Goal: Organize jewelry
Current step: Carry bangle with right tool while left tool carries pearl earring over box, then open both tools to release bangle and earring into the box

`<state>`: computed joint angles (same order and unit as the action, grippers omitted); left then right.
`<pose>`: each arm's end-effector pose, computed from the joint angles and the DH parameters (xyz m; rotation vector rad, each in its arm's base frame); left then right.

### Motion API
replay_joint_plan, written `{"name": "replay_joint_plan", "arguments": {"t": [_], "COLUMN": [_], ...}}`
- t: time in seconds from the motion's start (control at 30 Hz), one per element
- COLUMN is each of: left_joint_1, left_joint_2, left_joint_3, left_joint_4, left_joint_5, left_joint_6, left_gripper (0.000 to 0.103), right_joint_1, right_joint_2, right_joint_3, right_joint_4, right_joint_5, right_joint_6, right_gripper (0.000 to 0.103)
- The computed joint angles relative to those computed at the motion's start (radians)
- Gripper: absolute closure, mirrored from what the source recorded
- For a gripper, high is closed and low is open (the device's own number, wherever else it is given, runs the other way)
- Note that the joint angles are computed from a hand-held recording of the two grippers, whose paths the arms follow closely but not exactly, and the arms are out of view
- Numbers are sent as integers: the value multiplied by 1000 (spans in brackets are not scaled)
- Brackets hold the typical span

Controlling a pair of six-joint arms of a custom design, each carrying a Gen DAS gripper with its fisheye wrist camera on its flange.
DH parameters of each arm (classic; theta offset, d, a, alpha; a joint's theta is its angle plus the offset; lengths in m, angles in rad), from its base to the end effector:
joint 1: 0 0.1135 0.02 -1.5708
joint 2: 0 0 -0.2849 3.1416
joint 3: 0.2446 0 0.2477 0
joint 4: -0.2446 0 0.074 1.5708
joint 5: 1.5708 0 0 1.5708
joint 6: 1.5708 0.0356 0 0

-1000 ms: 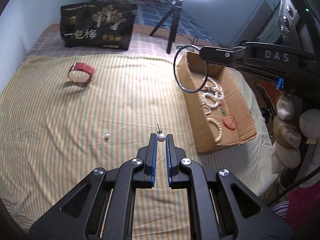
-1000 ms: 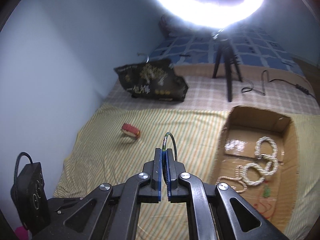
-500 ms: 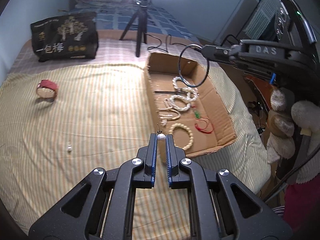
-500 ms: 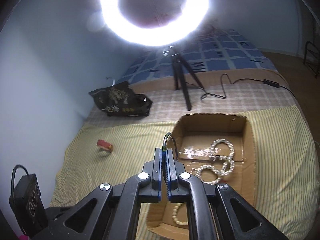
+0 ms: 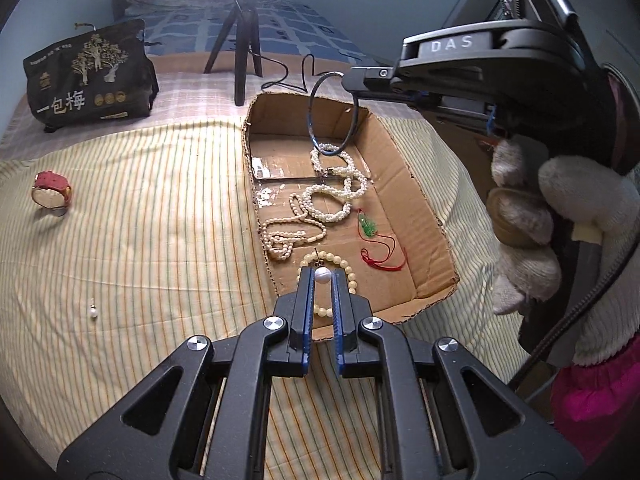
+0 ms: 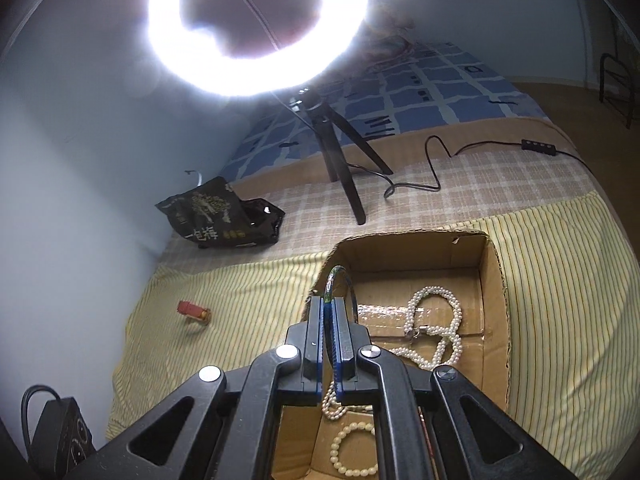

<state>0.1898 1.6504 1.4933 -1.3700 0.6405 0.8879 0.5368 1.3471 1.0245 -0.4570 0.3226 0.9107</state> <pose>0.2926 0.0346 0.3167 0.9357 2.5141 -0.7336 0.2467 0.1337 0.2962 0.5867 2.2525 0.3591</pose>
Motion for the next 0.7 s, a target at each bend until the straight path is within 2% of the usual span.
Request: {"name": "replay_joint_plan", "arguments": {"t": [0.3, 0.43, 0.47, 0.5, 0.57, 0.6, 0.63, 0.67, 0.7], "left_joint_1": [-33, -36, -37, -38, -38, -37, -38, -35, -34], "left_joint_2": [16, 12, 12, 13, 8, 4, 1, -5, -12], "left_joint_3": [-7, -16, -17, -18, -23, -28, -31, -37, -42], "left_joint_4": [5, 26, 30, 31, 37, 40, 43, 47, 52], "left_joint_5": [-5, -3, -5, -8, -15, -17, -17, -13, -12], "left_joint_6": [-9, -19, -19, -16, -13, -7, -6, -2, 1], "left_gripper": [96, 96, 96, 96, 88, 70, 54, 51, 50], "right_joint_1": [-55, -62, -64, -65, -69, -71, -71, -71, -68], "right_joint_2": [25, 34, 34, 30, 31, 33, 35, 37, 38], "right_joint_3": [-35, -37, -40, -47, -49, -48, -45, -43, -40], "right_joint_4": [57, 69, 72, 81, 76, 71, 64, 58, 51], "right_joint_5": [-54, -60, -58, -56, -47, -43, -35, -24, -11], "right_joint_6": [-8, -3, 0, 4, 21, 27, 34, 41, 48], "right_gripper": [102, 94, 81, 73, 52, 46, 32, 24, 22]}}
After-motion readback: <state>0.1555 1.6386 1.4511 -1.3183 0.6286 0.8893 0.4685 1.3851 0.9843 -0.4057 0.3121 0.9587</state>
